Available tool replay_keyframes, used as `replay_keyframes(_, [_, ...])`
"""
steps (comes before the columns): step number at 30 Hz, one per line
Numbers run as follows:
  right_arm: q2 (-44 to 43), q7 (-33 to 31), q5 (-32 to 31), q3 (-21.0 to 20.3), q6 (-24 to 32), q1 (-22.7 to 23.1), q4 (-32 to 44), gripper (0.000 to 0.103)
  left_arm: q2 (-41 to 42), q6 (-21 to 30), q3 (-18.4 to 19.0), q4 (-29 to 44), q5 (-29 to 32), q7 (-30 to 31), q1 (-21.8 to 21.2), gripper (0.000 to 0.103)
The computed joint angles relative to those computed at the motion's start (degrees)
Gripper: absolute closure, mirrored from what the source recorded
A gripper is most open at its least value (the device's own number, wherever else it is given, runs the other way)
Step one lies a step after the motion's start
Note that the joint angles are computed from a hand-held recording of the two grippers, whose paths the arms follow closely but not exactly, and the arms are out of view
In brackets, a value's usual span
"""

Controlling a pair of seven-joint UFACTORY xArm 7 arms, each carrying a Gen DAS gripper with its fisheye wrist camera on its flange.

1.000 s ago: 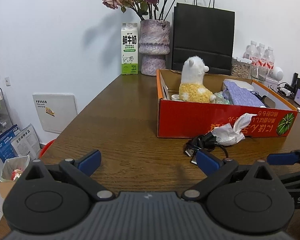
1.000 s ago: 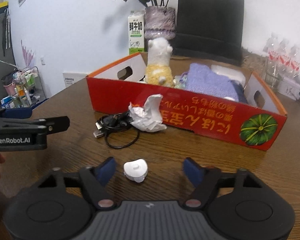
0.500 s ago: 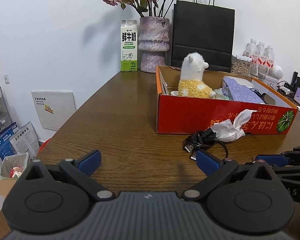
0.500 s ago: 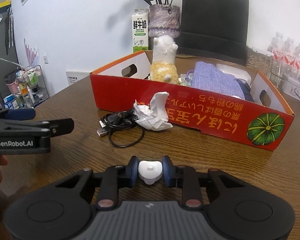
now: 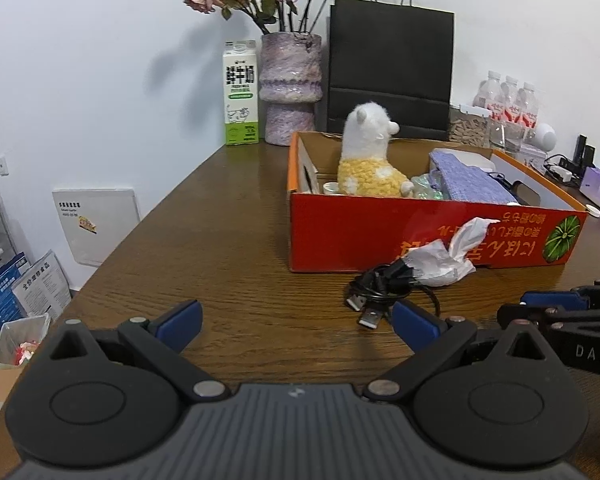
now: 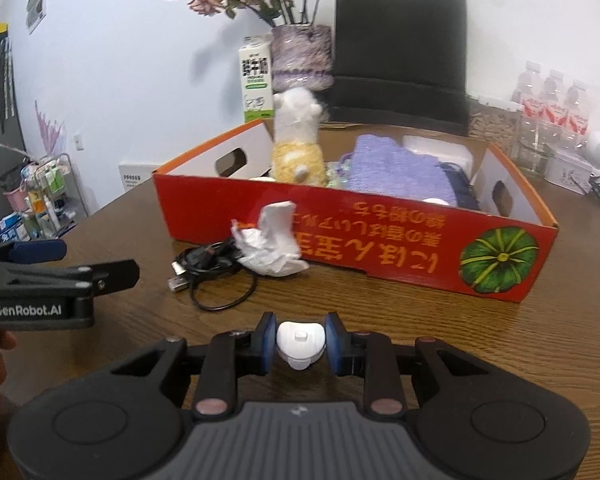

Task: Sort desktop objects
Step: 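Grasp the small white cap with the right tool while the left tool reaches the black cable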

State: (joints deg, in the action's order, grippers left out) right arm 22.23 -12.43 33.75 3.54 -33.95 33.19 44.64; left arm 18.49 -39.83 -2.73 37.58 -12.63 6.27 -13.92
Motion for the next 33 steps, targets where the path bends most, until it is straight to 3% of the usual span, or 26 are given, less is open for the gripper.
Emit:
replay_keyframes(11, [0.11,2.32,-2.60,0.17,-1.92,-2.97,-0.96,0.078,2.70,1.96,0.43,4.03,-2.33,3.66,-2.97,0.000])
replay_keyframes(19, [0.89,4.93,-5.27,0.25,-2.71,-4.93,-0.81,0.078,5.21,6.09,0.62,8.96,0.10,4.23,-2.82,0.000])
replay_keyframes(23, [1.38,6.34,-6.87,0.42,-2.88,-5.84,-0.69,0.078,6.61,8.17,0.53,11.28,2.24,3.91,-2.33,0.013])
replay_keyframes(26, [1.73,7.29,-8.16,0.52,-2.83,-6.36,-0.66,0.078,7.53,9.47,-1.96,12.53,7.91,0.24,1.61,0.021])
replay_keyframes(28, [1.84,7.44,-8.64,0.42,-2.62,-6.33,-0.62,0.078,8.10,10.14,-3.59,13.20,12.23,-2.57,4.35,0.031])
replay_keyframes(30, [1.99,7.24,-8.78,0.25,-2.95,-5.99,-0.68,0.078,8.36,10.83,-5.44,13.47,16.81,-5.43,7.20,0.049])
replay_keyframes(33, [2.09,7.23,-9.26,0.30,-3.07,-5.98,-0.66,0.078,8.03,9.80,-4.34,12.77,17.64,-6.23,6.32,0.051])
